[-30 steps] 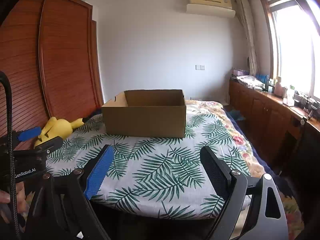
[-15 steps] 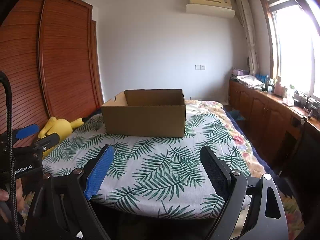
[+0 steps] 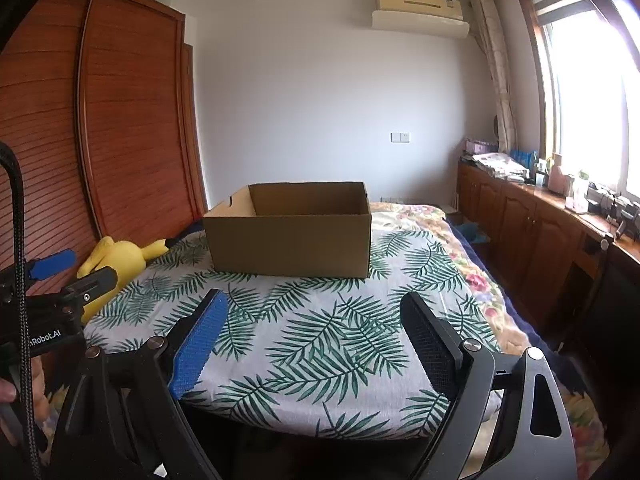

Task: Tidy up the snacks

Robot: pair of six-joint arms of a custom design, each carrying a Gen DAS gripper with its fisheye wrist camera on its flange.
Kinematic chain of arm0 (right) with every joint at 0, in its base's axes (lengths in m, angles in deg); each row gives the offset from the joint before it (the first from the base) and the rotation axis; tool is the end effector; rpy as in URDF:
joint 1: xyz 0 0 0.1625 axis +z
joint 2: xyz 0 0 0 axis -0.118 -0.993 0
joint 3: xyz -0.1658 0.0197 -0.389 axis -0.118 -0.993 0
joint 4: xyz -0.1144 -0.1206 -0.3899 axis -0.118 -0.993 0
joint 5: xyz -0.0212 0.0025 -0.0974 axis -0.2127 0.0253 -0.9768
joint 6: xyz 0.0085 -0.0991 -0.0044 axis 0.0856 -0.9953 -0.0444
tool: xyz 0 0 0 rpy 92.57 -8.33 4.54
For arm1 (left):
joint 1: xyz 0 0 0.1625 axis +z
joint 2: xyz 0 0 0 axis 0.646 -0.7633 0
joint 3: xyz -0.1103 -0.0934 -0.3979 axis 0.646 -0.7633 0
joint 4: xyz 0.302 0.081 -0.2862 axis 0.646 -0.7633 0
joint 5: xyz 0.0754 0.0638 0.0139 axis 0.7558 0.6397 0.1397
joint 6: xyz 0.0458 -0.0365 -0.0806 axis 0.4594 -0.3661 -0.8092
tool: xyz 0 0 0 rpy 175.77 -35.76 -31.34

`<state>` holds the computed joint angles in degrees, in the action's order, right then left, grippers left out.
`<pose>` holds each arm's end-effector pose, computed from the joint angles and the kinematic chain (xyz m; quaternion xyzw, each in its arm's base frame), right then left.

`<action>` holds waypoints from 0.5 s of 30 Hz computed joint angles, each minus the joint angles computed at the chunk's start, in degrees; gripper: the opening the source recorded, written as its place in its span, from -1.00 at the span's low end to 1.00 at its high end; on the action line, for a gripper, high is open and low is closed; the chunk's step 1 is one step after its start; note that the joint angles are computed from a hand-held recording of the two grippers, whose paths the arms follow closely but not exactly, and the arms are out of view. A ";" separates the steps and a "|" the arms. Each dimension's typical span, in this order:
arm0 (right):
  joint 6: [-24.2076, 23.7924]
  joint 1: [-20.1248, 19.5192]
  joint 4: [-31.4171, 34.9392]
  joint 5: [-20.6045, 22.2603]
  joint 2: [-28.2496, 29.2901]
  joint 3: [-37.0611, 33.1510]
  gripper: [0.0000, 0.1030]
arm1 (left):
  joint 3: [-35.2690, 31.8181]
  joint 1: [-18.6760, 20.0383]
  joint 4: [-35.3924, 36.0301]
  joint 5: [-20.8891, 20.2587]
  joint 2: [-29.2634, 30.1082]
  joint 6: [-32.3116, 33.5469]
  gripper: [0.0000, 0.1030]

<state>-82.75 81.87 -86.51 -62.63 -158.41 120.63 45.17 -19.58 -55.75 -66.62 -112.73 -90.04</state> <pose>0.0403 -0.4697 0.3450 0.4143 -0.8119 0.3835 0.1487 -0.3788 -0.3895 -0.0200 0.0910 0.7317 -0.5290 0.4201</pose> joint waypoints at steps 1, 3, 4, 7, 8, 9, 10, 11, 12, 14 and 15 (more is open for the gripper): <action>0.06 0.01 0.07 0.01 0.05 -0.07 0.75 | 0.13 0.03 -0.13 0.03 -0.05 0.09 0.63; -0.01 -0.03 0.15 0.00 0.09 -0.09 0.75 | 0.35 0.02 -0.79 -0.02 -0.14 0.50 0.63; -0.07 -0.05 0.08 0.02 0.08 -0.05 0.75 | 0.51 0.06 -1.36 0.03 -0.18 0.90 0.63; 0.04 -0.02 -0.08 -0.03 0.21 -0.07 0.75 | 0.46 0.00 -0.99 0.03 -0.16 0.55 0.64; 0.07 0.00 -0.08 -0.03 0.22 -0.08 0.75 | 0.46 -0.01 -1.06 0.09 -0.17 0.60 0.64; 0.01 -0.06 -0.07 0.08 0.10 0.02 0.75 | 0.48 -0.06 -0.94 0.13 -0.19 0.44 0.64; -0.03 -0.06 -0.17 0.11 0.15 0.01 0.75 | 0.44 -0.07 -0.72 0.18 -0.20 0.28 0.64; -0.05 -0.06 -0.19 0.07 0.12 0.03 0.75 | 0.26 -0.11 0.10 0.25 -0.17 -0.34 0.64; -0.10 -0.10 -0.19 0.17 0.12 0.03 0.75 | 0.17 -0.17 0.76 0.29 -0.14 -0.86 0.64; -0.20 -0.14 -0.17 0.27 0.19 0.01 0.75 | 0.66 -0.19 -1.45 0.05 -0.26 0.74 0.64; -0.22 -0.16 -0.18 0.31 0.10 0.08 0.75 | 1.32 -0.21 -4.14 -0.13 -0.46 2.64 0.64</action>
